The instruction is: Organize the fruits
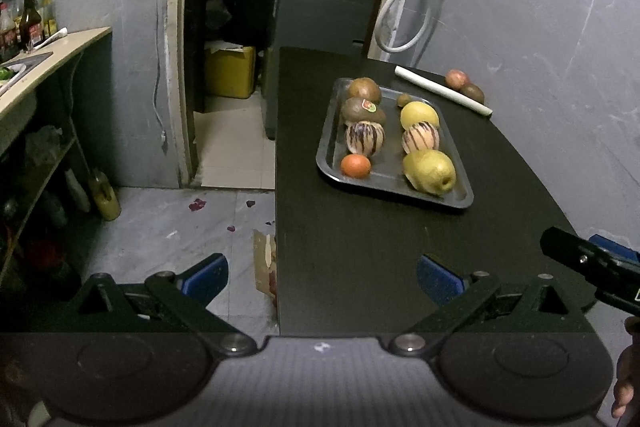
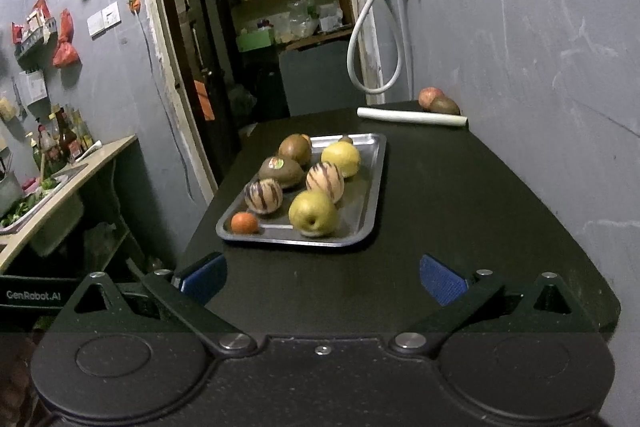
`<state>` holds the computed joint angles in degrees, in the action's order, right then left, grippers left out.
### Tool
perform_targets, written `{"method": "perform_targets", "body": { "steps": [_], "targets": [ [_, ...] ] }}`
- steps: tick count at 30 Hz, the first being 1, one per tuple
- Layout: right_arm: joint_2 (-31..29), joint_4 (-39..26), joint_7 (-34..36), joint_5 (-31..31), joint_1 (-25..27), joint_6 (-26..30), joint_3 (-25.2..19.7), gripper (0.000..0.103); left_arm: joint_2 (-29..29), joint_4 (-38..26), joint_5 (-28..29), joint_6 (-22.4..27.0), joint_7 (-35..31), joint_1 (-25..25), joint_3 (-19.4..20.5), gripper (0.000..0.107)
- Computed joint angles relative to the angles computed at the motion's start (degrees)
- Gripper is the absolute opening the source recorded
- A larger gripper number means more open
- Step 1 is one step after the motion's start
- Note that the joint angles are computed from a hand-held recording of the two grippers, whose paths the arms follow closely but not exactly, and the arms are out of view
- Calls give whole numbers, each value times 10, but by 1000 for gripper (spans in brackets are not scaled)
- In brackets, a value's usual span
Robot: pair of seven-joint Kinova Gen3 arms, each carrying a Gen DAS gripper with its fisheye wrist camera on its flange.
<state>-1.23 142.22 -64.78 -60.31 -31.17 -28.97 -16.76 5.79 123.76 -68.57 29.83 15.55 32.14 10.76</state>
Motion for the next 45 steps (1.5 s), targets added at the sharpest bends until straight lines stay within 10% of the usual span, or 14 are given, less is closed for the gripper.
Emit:
{"method": "perform_targets", "body": {
  "steps": [45],
  "targets": [
    [-29, 27, 2, -19, 24, 3, -37, 102, -8, -2, 49, 10, -39, -3, 12, 102]
  ]
}}
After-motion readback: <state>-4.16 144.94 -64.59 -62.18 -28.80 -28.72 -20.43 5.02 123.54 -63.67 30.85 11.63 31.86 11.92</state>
